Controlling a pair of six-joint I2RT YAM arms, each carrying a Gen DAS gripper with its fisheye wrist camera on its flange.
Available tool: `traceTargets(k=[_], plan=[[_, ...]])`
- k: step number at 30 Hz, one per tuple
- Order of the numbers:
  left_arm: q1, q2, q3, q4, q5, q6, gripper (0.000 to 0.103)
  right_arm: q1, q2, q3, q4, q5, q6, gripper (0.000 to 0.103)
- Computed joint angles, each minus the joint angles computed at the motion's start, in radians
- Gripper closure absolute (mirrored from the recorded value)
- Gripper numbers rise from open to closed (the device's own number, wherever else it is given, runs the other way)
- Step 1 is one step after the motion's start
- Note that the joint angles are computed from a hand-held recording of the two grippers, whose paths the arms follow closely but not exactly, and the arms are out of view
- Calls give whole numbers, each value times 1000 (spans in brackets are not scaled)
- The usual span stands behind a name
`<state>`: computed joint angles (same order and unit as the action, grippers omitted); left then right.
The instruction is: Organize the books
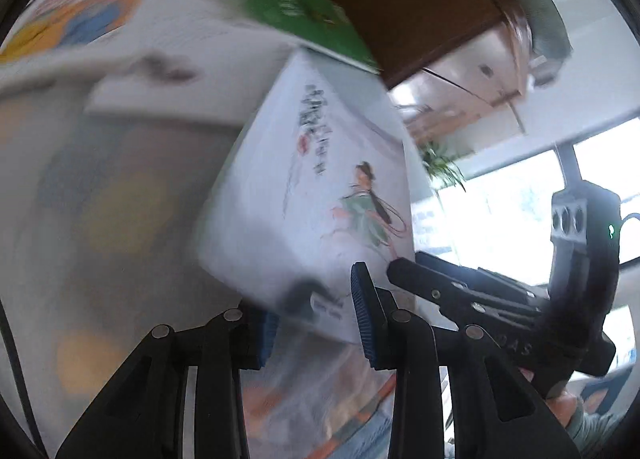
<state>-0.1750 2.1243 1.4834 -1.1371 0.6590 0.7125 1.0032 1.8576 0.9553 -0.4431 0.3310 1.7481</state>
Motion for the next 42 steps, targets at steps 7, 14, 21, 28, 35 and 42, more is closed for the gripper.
traceTargets(k=[7, 14, 21, 28, 35, 42], plan=[[79, 39, 112, 33, -40, -53, 73, 2, 55, -60, 211, -55, 41, 63], [-18, 123, 248, 114, -81, -137, 71, -45, 63, -44, 179, -38, 25, 63], [-63, 148, 269, 86, -40, -108, 71, -65, 76, -33, 180, -42, 0, 63], [-53, 16, 42, 143, -55, -26, 71, -63, 114, 62, 112, -79, -185, 61], [-22, 151, 288, 119, -66, -130, 71, -69, 76, -28, 195, -83, -83, 61], [-47, 228, 379, 129, -58, -165, 59, -84, 83, -18, 182, -72, -90, 61]])
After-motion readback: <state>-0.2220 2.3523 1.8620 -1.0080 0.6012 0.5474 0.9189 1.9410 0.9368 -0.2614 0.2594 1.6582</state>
